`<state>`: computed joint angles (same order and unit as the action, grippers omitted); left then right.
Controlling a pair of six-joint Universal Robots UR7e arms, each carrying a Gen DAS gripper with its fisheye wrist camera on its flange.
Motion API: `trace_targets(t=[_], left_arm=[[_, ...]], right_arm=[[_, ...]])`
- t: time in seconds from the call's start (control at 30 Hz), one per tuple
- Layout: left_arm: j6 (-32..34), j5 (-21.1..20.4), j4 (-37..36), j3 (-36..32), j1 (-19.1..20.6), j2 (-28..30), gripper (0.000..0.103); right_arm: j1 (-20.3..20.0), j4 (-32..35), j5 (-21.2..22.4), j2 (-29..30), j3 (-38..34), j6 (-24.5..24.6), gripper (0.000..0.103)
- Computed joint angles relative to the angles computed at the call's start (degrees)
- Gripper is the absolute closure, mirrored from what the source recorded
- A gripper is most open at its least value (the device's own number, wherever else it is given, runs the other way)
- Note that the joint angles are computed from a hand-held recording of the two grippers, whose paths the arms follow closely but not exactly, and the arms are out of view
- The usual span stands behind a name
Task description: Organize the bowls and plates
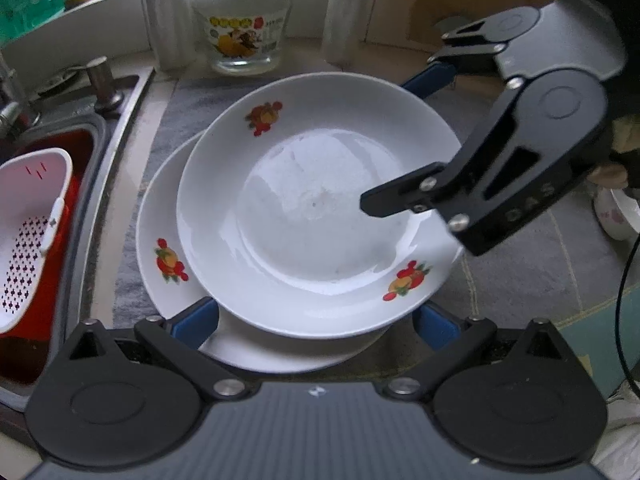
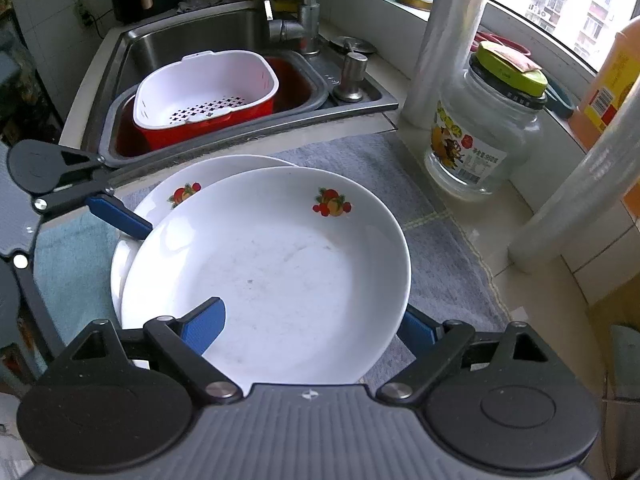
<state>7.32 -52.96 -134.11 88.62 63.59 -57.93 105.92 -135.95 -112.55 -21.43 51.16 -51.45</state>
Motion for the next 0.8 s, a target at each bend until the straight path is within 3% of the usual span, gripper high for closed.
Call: trace_targets(t=[0.17, 0.33, 0.53, 0.8], left_arm=[[1.61, 0.06, -2.11, 0.75, -0.53, -0.35, 0.001], [1.51, 0.6, -3.61, 1.63, -0.55, -1.04, 0.001], [4.43, 1.73, -11.33, 5.38, -1.08, -2.2, 0.001], [7.79, 3.72, -22.47, 9.28, -1.8, -2.32, 0.001]], right_arm=[[0.13, 3.45, 1.56, 0.93, -2.08, 0.2, 0.008], [0.68, -1.86, 0.46, -0.01, 1.33, -4.48, 0.004], [-0.19, -0.87, 2.49, -1.67, 2.45, -1.5, 0.0], [-0.77, -5.04, 4.23, -3.73, 7.12, 2.48, 0.0]])
